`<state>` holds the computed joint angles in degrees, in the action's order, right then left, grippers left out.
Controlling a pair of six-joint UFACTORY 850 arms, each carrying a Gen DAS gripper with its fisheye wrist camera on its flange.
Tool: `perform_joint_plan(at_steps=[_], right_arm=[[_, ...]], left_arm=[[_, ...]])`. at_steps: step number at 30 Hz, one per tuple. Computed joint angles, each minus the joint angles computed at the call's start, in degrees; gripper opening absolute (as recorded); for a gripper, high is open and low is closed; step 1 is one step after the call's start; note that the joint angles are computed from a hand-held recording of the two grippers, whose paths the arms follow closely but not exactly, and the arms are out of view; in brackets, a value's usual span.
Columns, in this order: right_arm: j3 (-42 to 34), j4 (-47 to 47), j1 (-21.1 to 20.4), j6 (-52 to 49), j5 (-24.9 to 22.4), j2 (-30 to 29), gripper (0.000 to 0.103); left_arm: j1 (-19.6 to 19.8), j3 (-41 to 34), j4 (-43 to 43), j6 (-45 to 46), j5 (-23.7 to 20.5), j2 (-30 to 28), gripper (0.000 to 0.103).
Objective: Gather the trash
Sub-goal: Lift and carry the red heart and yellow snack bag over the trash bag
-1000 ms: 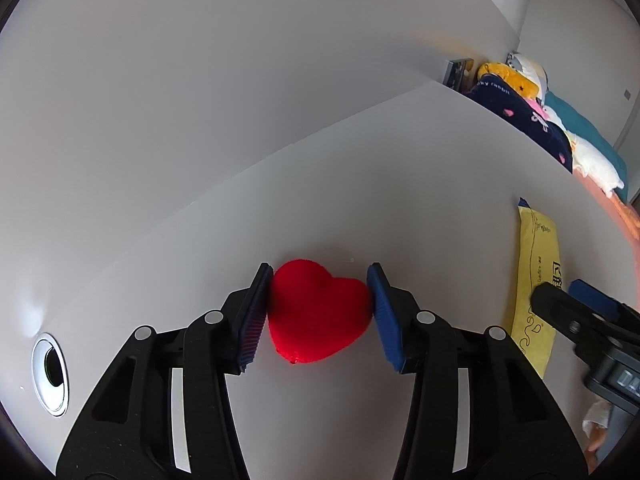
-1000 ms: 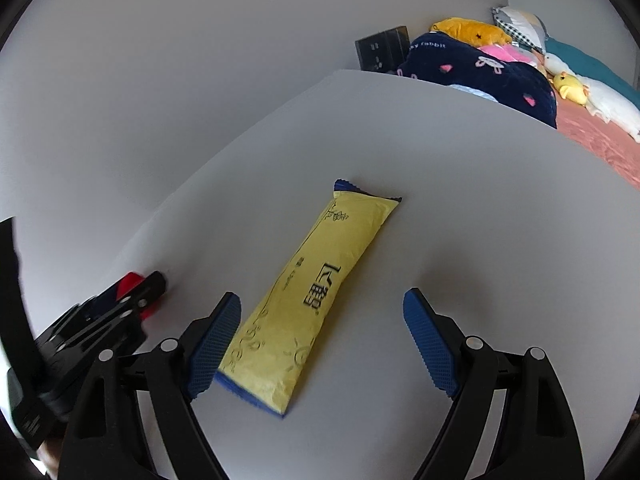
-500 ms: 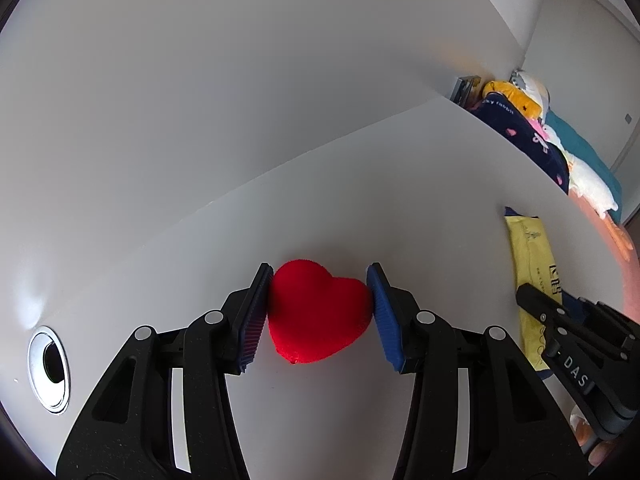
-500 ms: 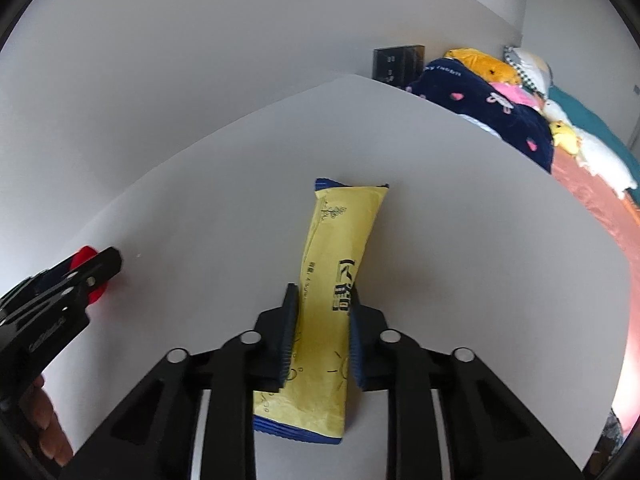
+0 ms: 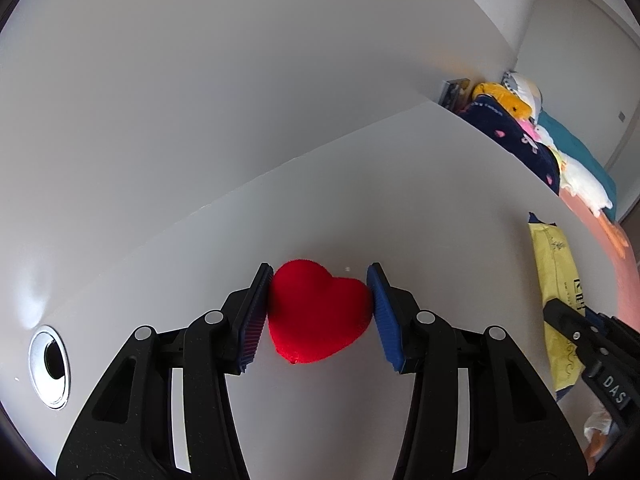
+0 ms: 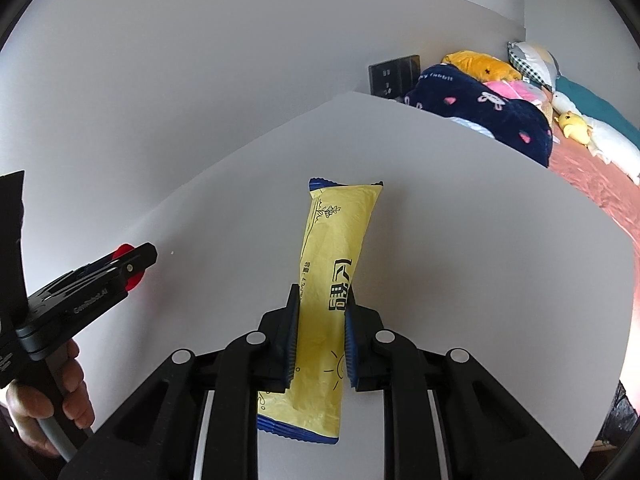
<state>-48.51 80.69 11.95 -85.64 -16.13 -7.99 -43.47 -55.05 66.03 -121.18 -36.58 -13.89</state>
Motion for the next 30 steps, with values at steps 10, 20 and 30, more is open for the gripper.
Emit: perform_joint_plan(at_steps=[10, 20, 30], right_arm=[[1.42, -1.27, -2.62, 0.19, -1.78, 2.69, 0.020], [3.50, -2.42, -5.28, 0.96, -4.03, 5.47, 0.021], [6.97, -3.06, -9.32, -0.20, -6.05, 9.60, 0.021]], left_arm=[[-1.64, -1.65, -1.19, 2.01, -0.92, -0.87, 0.048], [-4.28, -3.45, -3.20, 4.11, -2.49, -1.49, 0.048], [-7.26, -6.58, -4.20, 5.01, -3.47, -3.27, 0.048]])
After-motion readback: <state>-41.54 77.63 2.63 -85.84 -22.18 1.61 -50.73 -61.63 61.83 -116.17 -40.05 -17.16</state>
